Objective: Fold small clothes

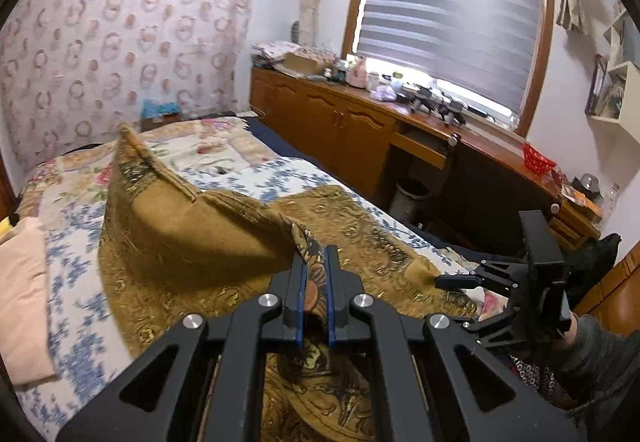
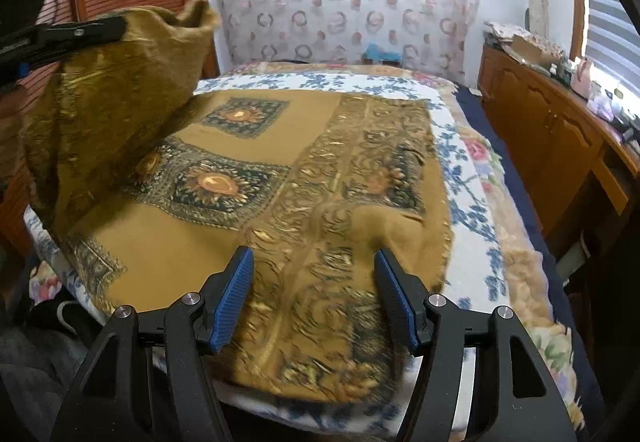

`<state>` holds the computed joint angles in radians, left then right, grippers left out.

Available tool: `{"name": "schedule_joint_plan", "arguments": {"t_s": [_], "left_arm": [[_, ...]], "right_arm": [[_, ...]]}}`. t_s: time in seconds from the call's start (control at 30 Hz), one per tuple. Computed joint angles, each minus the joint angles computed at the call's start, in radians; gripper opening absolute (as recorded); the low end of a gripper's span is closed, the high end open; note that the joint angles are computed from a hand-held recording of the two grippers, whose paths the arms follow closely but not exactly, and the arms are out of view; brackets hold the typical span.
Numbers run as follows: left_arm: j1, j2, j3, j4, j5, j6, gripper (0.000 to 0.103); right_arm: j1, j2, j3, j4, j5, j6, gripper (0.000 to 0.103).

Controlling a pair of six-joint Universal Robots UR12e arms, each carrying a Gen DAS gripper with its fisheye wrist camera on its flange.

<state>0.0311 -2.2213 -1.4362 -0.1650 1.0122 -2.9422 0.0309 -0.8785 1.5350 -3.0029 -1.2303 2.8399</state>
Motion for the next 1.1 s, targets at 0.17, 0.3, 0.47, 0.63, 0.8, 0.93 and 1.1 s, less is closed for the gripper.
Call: {"name": "schedule_joint_plan", "arguments": {"t_s": [0.17, 0.3, 0.47, 0.63, 0.8, 0.93, 1.1], "left_arm": [[-0.033, -0.038, 0.066, -0.108, 0.016, 0.04, 0.004], [-0.052, -0.07, 0.11, -0.202, 0.036, 0.075, 0.004], [-0.072, -0.09, 0.127, -0.298, 0.056, 0.113, 0.004], [-0.077, -0.089, 0.136, -0.305, 0.031, 0.1, 0.003], [-0.086, -0.08, 0.163, -0.288, -0.04, 0.084, 0.003], [-0.099, -0.068, 0.181, -0.265, -0.096, 0.075, 0.003], [-0.116, -0.065, 0.198, -0.262, -0.088, 0.08, 0.007]], "right_arm": [[-0.019, -0.007, 0.016, -0.023, 0.005, 0.027, 0.064], [-0.031, -0.013, 0.026, -0.037, 0.011, 0.042, 0.064], [-0.043, -0.015, 0.037, -0.047, 0.021, 0.054, 0.064], [-0.05, -0.016, 0.04, -0.055, 0.021, 0.061, 0.064], [-0.062, -0.027, 0.053, -0.089, 0.016, 0.086, 0.064], [-0.071, -0.039, 0.063, -0.118, 0.003, 0.098, 0.064], [-0.082, -0.047, 0.07, -0.14, 0.002, 0.12, 0.064]]}}
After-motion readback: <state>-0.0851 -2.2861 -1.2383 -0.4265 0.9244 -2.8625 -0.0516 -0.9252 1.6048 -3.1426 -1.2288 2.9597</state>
